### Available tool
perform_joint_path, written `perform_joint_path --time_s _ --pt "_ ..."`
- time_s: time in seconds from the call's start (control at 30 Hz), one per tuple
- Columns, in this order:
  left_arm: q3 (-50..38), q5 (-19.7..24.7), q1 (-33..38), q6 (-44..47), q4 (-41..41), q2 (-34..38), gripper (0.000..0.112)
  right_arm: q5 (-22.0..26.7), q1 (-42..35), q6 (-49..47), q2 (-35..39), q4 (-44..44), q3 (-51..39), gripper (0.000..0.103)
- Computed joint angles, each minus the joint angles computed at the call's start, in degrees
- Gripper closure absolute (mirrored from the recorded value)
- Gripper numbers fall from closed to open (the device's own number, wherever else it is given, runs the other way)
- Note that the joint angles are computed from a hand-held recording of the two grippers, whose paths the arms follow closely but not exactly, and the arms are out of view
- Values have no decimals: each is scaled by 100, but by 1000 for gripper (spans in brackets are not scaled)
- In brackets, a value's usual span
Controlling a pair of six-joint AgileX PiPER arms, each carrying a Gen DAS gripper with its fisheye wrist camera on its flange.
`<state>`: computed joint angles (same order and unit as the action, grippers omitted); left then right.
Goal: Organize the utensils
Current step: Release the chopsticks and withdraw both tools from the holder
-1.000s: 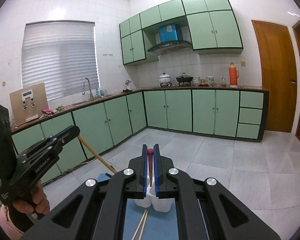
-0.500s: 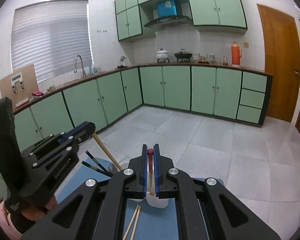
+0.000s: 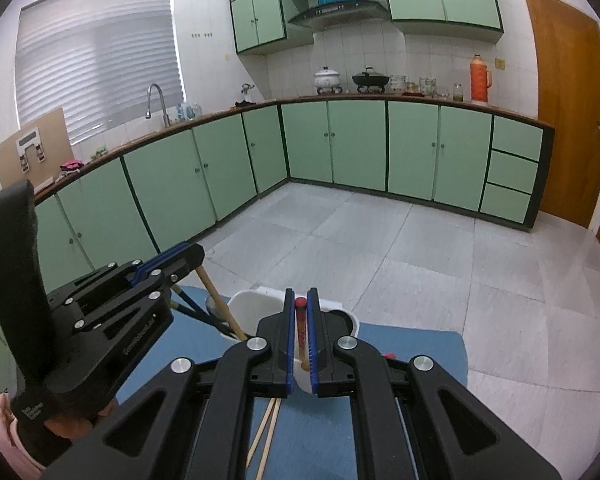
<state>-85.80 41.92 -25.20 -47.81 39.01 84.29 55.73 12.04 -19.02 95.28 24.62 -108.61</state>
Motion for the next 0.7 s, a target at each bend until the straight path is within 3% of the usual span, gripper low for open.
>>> perform_joint_path --time_s 0.13,0.2,0.27,0.4,0.47,0.63,0.7 --pt "68 20 -12 -16 2 -101 89 22 -93 -36 -32 127 -26 92" --pt "151 -1 -46 -67 63 -204 86 -38 -163 -73 -154 218 98 85" --pt "290 -21 -122 -174 168 -364 79 -188 -237 -137 -309 300 292 71" --pt "687 -23 -416 -599 640 -802 65 -569 -348 -326 -806 447 853 60" --pt "960 73 -672 -1013 1078 -1110 57 -888 -455 -472 -1220 580 1351 47" --pt "1489 615 -1466 -2029 2058 -1591 49 -1356 -767 -877 -2049 1131 2381 39" --pt "1727 944 -1848 -2459 2451 -1738 40 -1523 -835 -1023 -2349 1258 2798 36"
